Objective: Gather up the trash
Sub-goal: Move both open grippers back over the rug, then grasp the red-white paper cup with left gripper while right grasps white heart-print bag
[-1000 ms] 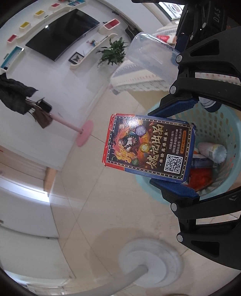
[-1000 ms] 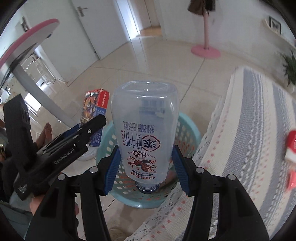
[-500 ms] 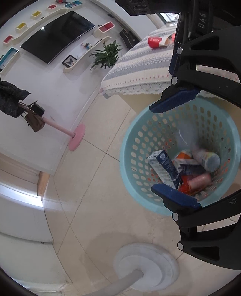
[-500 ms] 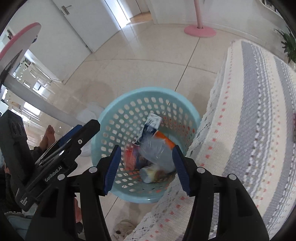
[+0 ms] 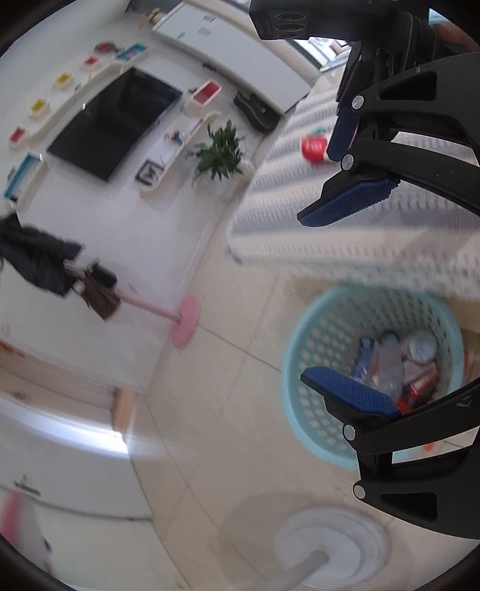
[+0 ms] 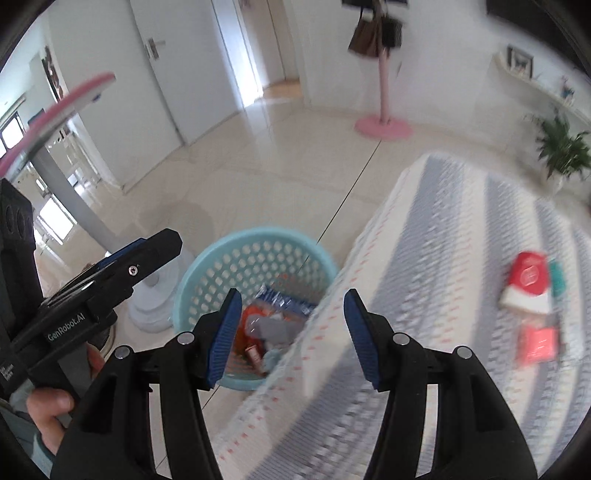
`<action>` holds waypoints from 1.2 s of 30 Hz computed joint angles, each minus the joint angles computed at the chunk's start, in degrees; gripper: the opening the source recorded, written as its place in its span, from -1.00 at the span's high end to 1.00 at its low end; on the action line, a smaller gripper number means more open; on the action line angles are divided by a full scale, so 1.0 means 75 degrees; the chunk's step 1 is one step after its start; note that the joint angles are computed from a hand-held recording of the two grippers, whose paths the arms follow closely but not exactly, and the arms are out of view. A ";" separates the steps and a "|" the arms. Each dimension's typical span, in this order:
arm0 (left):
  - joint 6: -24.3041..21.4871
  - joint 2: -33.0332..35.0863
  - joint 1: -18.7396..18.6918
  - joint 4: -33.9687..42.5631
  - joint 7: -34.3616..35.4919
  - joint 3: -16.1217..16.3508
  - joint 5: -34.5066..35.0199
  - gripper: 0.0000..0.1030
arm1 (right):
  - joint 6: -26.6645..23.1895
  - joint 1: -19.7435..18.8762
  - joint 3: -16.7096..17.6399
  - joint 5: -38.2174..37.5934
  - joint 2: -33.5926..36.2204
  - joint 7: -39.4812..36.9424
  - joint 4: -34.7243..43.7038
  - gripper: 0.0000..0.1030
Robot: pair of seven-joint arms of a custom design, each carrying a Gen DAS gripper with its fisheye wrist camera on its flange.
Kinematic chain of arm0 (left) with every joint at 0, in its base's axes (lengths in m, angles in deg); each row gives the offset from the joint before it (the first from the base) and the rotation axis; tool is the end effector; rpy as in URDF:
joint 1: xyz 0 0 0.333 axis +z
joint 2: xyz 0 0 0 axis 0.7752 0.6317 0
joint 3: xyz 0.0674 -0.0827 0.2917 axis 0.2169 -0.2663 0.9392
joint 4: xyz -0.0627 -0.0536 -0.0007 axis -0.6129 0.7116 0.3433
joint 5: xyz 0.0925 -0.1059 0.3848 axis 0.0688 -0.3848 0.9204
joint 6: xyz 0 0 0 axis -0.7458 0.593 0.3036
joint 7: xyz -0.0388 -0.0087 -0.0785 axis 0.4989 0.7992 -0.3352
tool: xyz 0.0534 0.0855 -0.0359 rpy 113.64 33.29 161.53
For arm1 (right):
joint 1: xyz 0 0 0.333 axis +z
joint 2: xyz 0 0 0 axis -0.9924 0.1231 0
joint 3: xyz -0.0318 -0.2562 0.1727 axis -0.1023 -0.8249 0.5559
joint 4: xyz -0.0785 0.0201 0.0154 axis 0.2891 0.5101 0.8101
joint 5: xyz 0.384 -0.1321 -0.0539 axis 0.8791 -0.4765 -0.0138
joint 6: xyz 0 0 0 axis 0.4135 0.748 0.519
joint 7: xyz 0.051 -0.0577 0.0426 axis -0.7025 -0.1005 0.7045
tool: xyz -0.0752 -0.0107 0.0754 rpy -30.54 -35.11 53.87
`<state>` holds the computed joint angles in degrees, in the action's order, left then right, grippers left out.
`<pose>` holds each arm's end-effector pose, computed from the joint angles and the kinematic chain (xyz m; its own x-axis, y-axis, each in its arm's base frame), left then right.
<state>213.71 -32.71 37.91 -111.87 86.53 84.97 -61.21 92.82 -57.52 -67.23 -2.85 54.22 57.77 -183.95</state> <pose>0.5371 -0.1256 0.5744 -0.3175 -0.8720 0.3726 -0.6475 -0.0877 -0.7570 0.4956 0.3603 0.5614 0.0881 -0.9843 -0.1530 -0.7485 0.0359 -0.6622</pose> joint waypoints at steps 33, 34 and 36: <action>-0.0788 0.4855 -0.1706 0.4859 -0.5021 -0.1648 0.5877 -0.75 | 0.2272 -0.4158 -0.0097 0.0223 -0.4106 -0.0403 -0.5895 -0.05; -0.0873 0.5018 -0.1721 0.5024 -0.5161 -0.1647 0.5992 -0.75 | 0.2182 -0.4126 -0.0095 0.0296 -0.4032 -0.0507 -0.5828 -0.05; -0.0976 0.5279 -0.1723 0.5286 -0.5396 -0.1642 0.6148 -0.75 | 0.2270 -0.4153 -0.0046 0.0321 -0.3987 -0.0615 -0.5812 -0.08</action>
